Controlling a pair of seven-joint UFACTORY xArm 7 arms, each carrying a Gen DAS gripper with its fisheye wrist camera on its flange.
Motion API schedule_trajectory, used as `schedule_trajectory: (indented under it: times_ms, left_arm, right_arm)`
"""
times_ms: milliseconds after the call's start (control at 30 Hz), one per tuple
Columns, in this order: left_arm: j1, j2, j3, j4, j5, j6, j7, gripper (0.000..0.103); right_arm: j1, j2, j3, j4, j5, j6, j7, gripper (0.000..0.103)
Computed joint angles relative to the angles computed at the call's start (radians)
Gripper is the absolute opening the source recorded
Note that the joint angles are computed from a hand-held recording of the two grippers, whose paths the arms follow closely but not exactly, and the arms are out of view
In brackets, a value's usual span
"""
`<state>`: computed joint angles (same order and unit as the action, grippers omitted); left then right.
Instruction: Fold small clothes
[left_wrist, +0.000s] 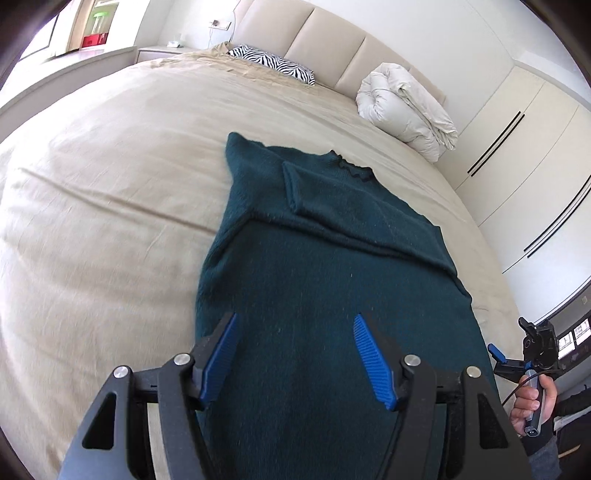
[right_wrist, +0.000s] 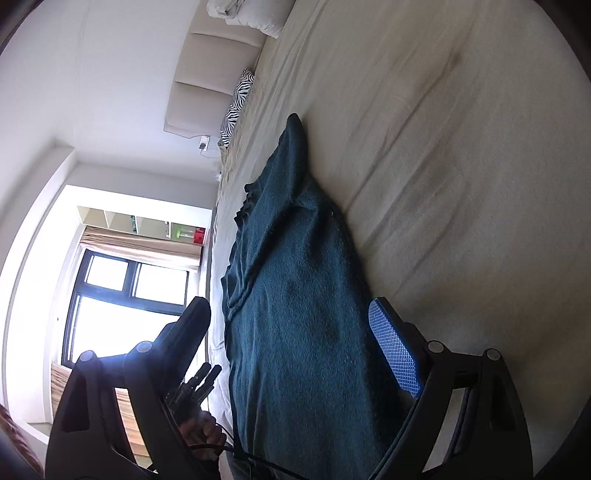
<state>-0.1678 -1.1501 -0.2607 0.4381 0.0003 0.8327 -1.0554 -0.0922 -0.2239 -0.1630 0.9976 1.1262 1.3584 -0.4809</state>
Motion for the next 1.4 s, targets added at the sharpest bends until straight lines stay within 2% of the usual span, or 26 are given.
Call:
schedule_trajectory:
  times_ms: [100,300,567,733,833,967,1000,1067,1133,1200,1267,1367,1400]
  left_arm:
    - [-0.066,-0.123,-0.048,-0.019,-0.053,0.127,-0.070,0.067]
    - [-0.162,-0.325,-0.106,-0.064,-0.163,0.280,-0.233,0.068]
    - [-0.263,-0.401,-0.158,-0.078,-0.244,0.357,-0.298,0.067]
    - [-0.289,-0.424,-0.135,-0.108,-0.272,0.344,-0.303,0.067]
    - [-0.292,-0.414,-0.112,-0.112,-0.279,0.341,-0.287,0.059]
    - [-0.297,-0.424,-0.104,-0.124,-0.302,0.362,-0.297,0.023]
    - [-0.300,-0.428,-0.107,-0.125,-0.308,0.367,-0.300,0.022]
    - [-0.299,-0.425,-0.107,-0.123,-0.312,0.363,-0.295,0.023]
    - [-0.302,-0.434,-0.110,-0.133,-0.326,0.343,-0.299,0.032]
    - [-0.307,-0.436,-0.111,-0.142,-0.341,0.305,-0.300,0.050]
    - [-0.311,-0.399,-0.108,-0.125,-0.339,0.288,-0.282,0.059]
    - [-0.314,-0.325,-0.105,-0.090,-0.318,0.291,-0.242,0.060]
    - [-0.310,-0.312,-0.100,-0.089,-0.312,0.285,-0.232,0.057]
  right_arm:
    - [-0.019,-0.108,-0.018,-0.067,-0.072,0.013,-0.023,0.088]
    - [-0.005,-0.250,-0.049,-0.113,-0.239,0.038,-0.039,0.088]
    - [-0.005,-0.306,-0.110,-0.139,-0.323,0.079,-0.024,0.087]
    - [-0.011,-0.325,-0.119,-0.126,-0.389,0.118,-0.028,0.087]
    - [-0.022,-0.333,-0.121,-0.120,-0.439,0.137,-0.027,0.082]
    - [-0.040,-0.334,-0.138,-0.110,-0.479,0.160,-0.029,0.077]
    - [-0.044,-0.330,-0.143,-0.103,-0.489,0.169,-0.031,0.077]
    - [-0.053,-0.323,-0.147,-0.085,-0.516,0.190,-0.036,0.073]
    - [-0.058,-0.317,-0.147,-0.067,-0.538,0.211,-0.045,0.072]
    - [-0.062,-0.311,-0.140,-0.053,-0.558,0.228,-0.045,0.070]
    - [-0.065,-0.310,-0.129,-0.045,-0.581,0.242,-0.047,0.066]
    - [-0.057,-0.318,-0.108,-0.044,-0.613,0.264,-0.057,0.061]
    - [-0.054,-0.316,-0.104,-0.043,-0.619,0.274,-0.059,0.059]
